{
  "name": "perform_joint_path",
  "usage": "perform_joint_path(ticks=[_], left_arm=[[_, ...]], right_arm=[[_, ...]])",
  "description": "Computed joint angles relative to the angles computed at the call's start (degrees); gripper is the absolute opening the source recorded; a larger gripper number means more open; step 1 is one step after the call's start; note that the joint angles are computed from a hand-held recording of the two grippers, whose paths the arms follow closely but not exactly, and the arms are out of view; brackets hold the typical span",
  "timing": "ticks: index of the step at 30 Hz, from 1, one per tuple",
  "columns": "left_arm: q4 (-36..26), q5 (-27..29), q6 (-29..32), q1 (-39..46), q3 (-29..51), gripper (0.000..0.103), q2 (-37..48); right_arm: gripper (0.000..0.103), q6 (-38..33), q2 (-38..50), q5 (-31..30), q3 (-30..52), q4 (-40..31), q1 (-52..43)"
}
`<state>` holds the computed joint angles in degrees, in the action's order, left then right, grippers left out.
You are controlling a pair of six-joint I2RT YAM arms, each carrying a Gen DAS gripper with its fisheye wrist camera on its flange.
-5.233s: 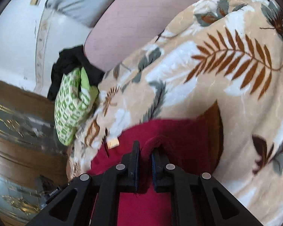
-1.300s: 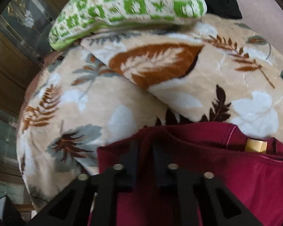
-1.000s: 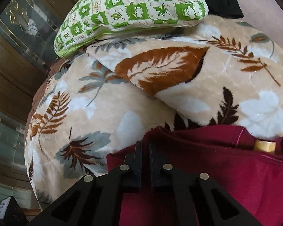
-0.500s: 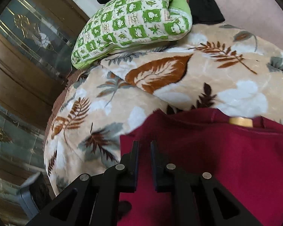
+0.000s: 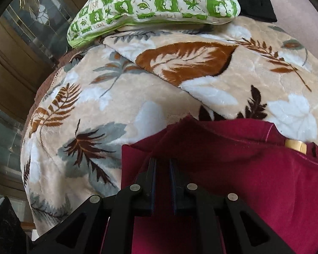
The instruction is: Fold small clothes
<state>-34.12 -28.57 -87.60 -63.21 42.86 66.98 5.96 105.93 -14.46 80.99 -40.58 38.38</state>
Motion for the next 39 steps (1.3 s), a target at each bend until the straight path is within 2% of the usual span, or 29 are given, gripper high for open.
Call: perform_joint_path(ticks=[4,8,14,15,17,18,19,21,26,31,32,33,35,36,37,38,39], left_arm=[[0.54,0.04,-0.94,-0.53,-1.01,0.074,-1.43],[-0.19,-0.34,-0.86,-1.54,-0.45,0.074,-0.94],[-0.3,0.87,-5.34,-3.5,-1.51,0.074,-3.43],[-0.56,0.65,-6.11,-4.14,-1.5,0.074,-3.56],[-0.95,-0.11,-7.44,-5.39,-1.47,0.074,-3.43],[-0.9,-0.34,-7.71,-5.7,-1.5,0.074,-3.28],[-0.87,-0.6,-7.91,-5.98,-1.39,0.074,-2.87],[-1.22,-0.79,-7.47,-6.17,-0.76,0.074,-1.93],[0.82,-1.08,-7.71,-6.32,-2.87,0.074,-3.65],[2.26,-0.72,-7.05,-5.72,-4.26,0.074,-5.05],[2.01,-0.86,-6.81,-5.82,-3.93,0.074,-4.64],[1.77,-0.91,-6.52,-5.83,-3.54,0.074,-4.2],[1.27,-1.15,-6.05,-5.98,-2.94,0.074,-3.74],[1.21,-1.27,-5.97,-6.02,-2.84,0.074,-3.72],[0.87,-1.7,-6.58,-6.72,-2.49,0.074,-3.39],[1.06,-1.89,-6.55,-6.71,-2.47,0.074,-3.31],[1.26,-2.18,-6.65,-6.84,-2.43,0.074,-3.16]], right_arm=[[0.011,1.52,-1.17,-3.08,-0.25,-1.67,-2.26],[0.011,3.05,-6.71,-5.19,-4.7,0.17,-4.01],[0.012,1.76,-8.46,-4.14,-3.99,-3.49,-3.69],[0.014,1.84,-7.81,-4.21,-3.03,-4.5,-3.38],[0.027,1.91,-6.6,-4.53,-1.43,-5.98,-2.78],[0.041,2.03,-6.06,-4.79,-0.89,-6.41,-2.34],[0.049,2.26,-5.52,-4.67,-0.34,-6.74,-1.62],[0.05,1.92,-4.07,-2.02,1.47,-8.17,0.34],[0.053,0.3,2.95,8.89,9.59,-13.09,6.51],[0.08,-1.55,10.07,15.12,15.93,-15.63,9.91],[0.081,-2.83,10.66,17.03,15.92,-15.33,10.69],[0.08,-3.61,10.21,18.36,14.9,-14.21,11.11],[0.06,-3.88,6.89,18.86,10.6,-10.35,10.32],[0.05,-3.66,5.14,15.82,9.07,-9.14,8.83],[0.03,-2.88,3.25,12.42,7.64,-8.22,6.91],[0.024,-1.89,1.26,9.76,6.37,-7.47,4.82],[0.022,-1.07,-0.82,6.39,4.98,-6.36,2.63]])
